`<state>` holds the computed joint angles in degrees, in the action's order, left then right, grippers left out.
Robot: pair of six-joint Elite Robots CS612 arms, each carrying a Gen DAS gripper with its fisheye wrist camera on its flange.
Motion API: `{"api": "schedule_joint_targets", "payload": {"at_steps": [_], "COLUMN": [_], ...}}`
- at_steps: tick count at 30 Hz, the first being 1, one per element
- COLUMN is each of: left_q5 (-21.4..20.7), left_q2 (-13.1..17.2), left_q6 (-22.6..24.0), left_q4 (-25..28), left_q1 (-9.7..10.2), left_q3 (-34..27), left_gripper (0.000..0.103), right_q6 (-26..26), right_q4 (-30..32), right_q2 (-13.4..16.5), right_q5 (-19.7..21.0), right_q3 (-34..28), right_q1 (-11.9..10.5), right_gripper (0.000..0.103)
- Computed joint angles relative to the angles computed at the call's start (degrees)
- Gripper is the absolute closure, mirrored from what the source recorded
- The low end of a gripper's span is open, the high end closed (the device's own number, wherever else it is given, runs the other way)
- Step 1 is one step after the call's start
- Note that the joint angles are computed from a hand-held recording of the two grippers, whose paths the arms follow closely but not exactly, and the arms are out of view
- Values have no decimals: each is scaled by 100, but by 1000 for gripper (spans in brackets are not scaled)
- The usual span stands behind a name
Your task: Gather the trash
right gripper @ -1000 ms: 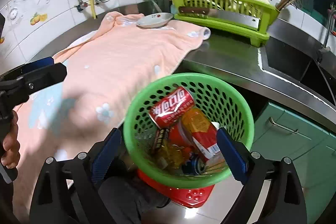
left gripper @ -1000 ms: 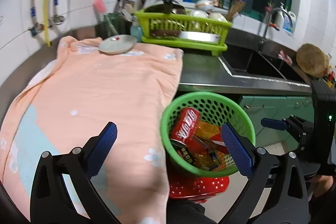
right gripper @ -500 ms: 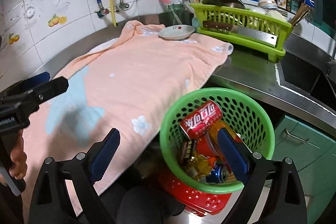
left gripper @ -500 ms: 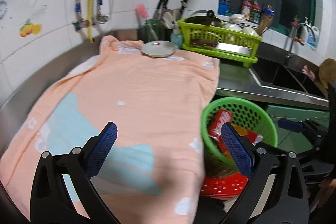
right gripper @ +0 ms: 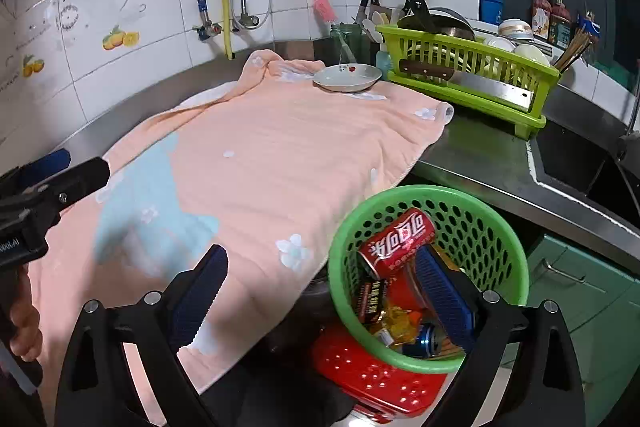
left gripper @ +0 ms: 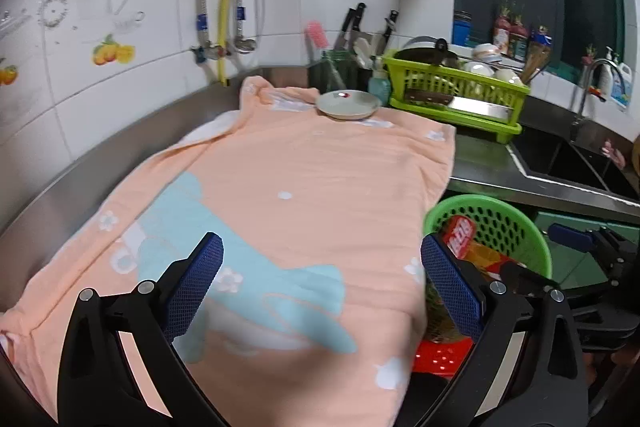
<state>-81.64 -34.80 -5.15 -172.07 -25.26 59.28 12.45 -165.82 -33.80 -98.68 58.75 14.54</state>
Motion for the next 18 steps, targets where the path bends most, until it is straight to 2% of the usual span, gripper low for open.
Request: {"api": "schedule_joint_targets", "payload": {"at_steps": [7,18], "left_q5": [149,107], "left_q2": [-101,-160], "left_q6": [-12,-146], "left_q4": [-43,-61], "left_q1": [22,104], "left_q3": [194,368], "left_gripper": [5,5], "right_q6": [94,285], "right_q4": [-6,-77], "right_q2": [31,3], "right_q5": [79,130], "right_q3": [-47,3], "right_q1": [12,12], "right_gripper": [11,11]}}
